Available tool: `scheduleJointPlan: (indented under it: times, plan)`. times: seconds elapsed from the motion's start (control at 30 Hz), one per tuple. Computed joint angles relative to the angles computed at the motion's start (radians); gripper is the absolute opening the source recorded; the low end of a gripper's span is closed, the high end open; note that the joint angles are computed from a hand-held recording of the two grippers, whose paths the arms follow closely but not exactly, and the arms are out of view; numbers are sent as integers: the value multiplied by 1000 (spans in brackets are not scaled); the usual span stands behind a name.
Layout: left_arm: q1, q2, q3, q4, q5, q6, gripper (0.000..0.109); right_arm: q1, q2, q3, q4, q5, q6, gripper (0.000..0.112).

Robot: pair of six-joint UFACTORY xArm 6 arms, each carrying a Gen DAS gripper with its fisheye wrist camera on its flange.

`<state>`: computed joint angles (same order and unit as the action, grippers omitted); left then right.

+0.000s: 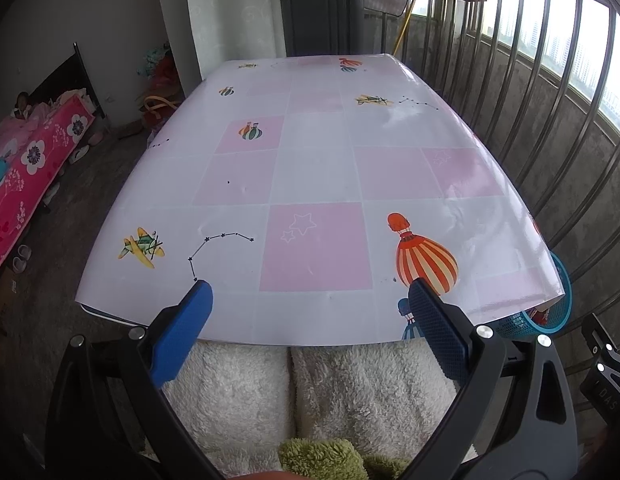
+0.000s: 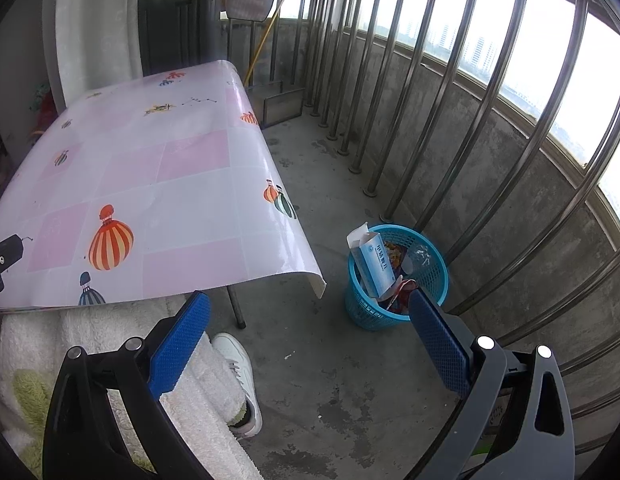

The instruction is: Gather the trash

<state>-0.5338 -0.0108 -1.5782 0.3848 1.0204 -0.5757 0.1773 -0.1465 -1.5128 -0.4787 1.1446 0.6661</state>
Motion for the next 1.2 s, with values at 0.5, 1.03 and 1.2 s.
scheduleJointPlan:
  times: [0.5,1.03,1.2]
  plan:
    - [-1,-1,1,1,2,0,94,-1,6,-9,2,0,-2,97]
    - [-1,0,-1,0,3,3,94,0,11,-17,3,3,-5,97]
    - [0,0,0,0,3,4,94,1,11,-18,3,3,-4,97]
